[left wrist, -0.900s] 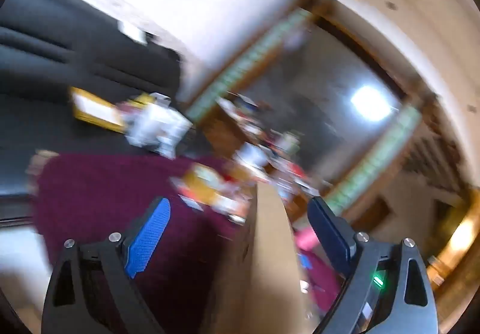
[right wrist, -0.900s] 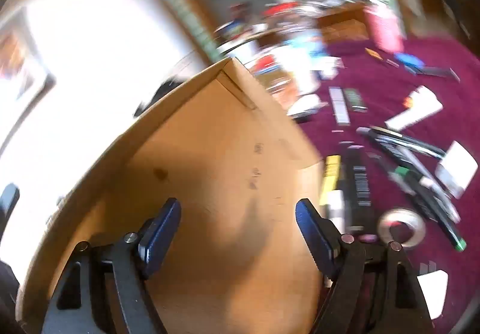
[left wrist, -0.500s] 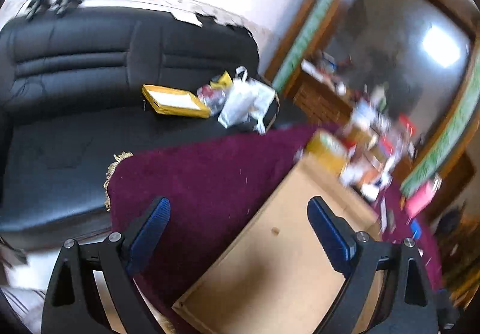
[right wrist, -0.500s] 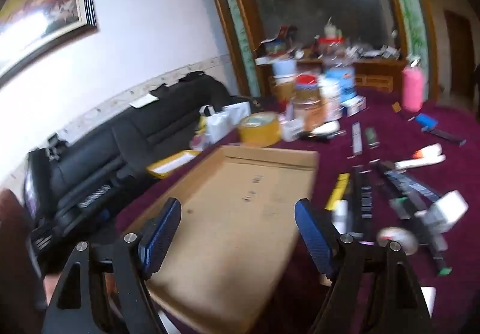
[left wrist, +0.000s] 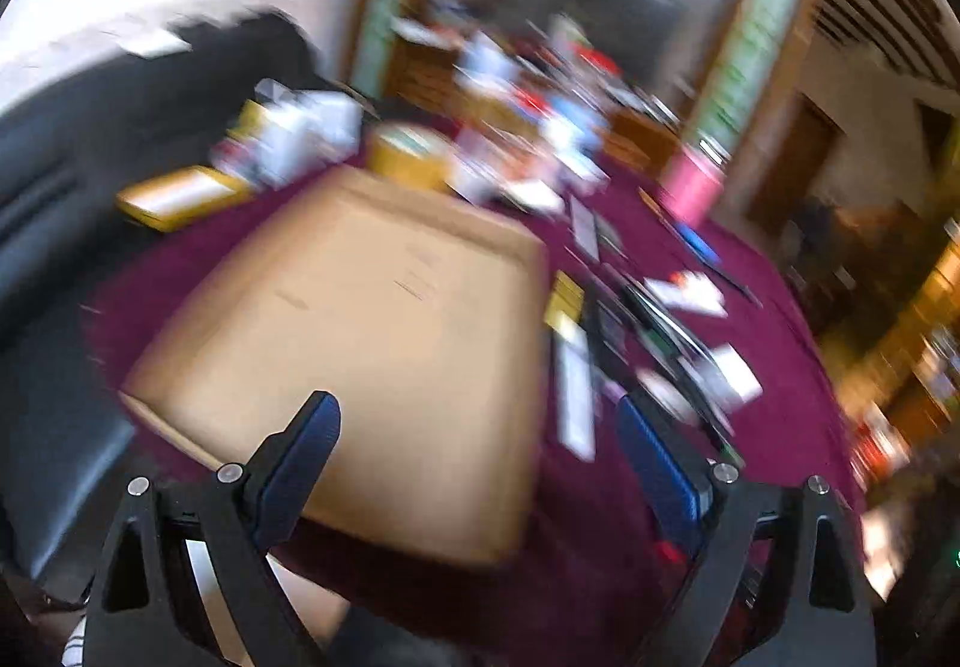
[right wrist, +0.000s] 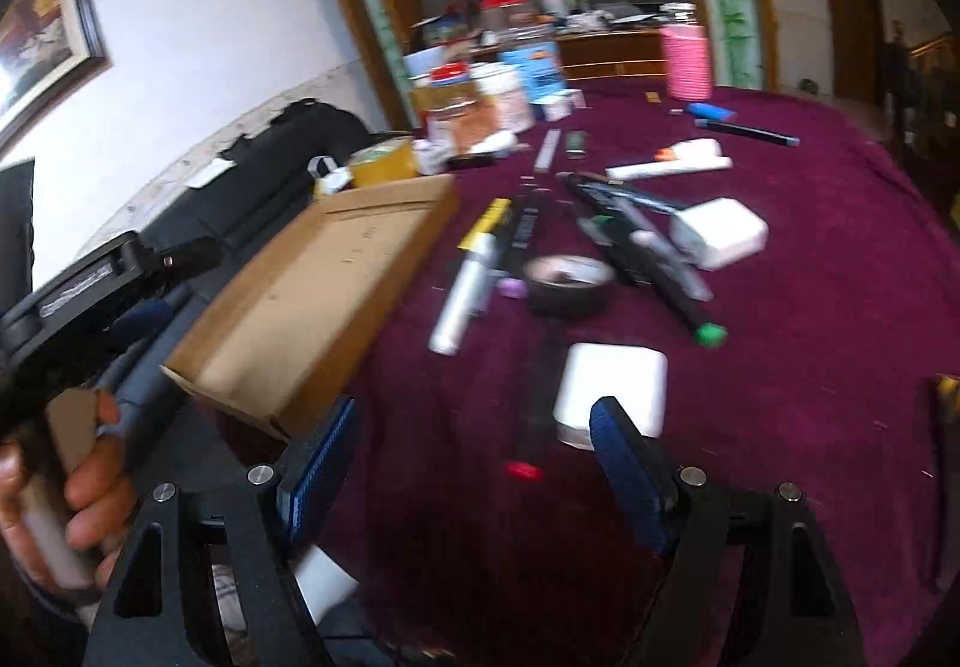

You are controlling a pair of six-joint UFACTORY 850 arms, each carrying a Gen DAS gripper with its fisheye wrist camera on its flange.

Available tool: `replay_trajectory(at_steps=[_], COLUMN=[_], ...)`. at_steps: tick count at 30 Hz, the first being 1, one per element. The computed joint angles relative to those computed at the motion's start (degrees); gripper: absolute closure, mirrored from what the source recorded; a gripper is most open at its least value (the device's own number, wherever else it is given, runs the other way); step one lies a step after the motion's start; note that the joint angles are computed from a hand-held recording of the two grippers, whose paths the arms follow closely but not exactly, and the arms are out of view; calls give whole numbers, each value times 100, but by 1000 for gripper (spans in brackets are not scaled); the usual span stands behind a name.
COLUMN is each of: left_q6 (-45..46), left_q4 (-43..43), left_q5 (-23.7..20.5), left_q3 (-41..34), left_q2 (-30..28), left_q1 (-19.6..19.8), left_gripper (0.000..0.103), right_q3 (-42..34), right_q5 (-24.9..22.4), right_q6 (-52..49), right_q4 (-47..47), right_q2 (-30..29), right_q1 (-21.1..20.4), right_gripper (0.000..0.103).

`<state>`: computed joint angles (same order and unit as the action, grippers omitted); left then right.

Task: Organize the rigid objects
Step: 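Move both grippers over the table toward the scattered items, then grasp the white power adapter with the right gripper while the left gripper grasps the black tape roll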

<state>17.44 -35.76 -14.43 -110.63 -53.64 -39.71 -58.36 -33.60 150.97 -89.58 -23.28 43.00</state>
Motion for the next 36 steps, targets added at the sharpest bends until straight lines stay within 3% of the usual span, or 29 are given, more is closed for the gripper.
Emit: replay_trajectory(at_steps=[2,3,6,8,11,16,25,29,36], left_q6=[679,811,402,574,666,56,-282,-347,-343], left_q4=[-352,-396,497,455,255,854,1075,1078,1113], left_q5=[-314,-244,-238,-345,-609,-878,-1749,-1794,-1877], left_q3=[-70,-2,106,153,-200,-907,-2237,-2434,-2584], left_q2=[-57,-63,59,94,-139,-607,-1394,-1496,-1560], left_q1=[-105,-187,-311,-298,-245,-331,-308,-313,-323], left_gripper=[11,11,11,11,11,11,11,11,11], right_q3=[100,235,380,373,357,341,338,320,190], right_q5=[-171,-202,-234,-187,-97,197,316,318,153], right_q6=[140,571,577,414,418,711,986,1090,622], right_q4=[80,-220,26,210,254,7,-202,-400,65], right_q2=[36,80,252,282,241,125,-46,-79,-139], right_q1=[61,56,77,25,-87,-279,-397,-426,-368], right_gripper=[21,21,23,24,27,35,36,36,36])
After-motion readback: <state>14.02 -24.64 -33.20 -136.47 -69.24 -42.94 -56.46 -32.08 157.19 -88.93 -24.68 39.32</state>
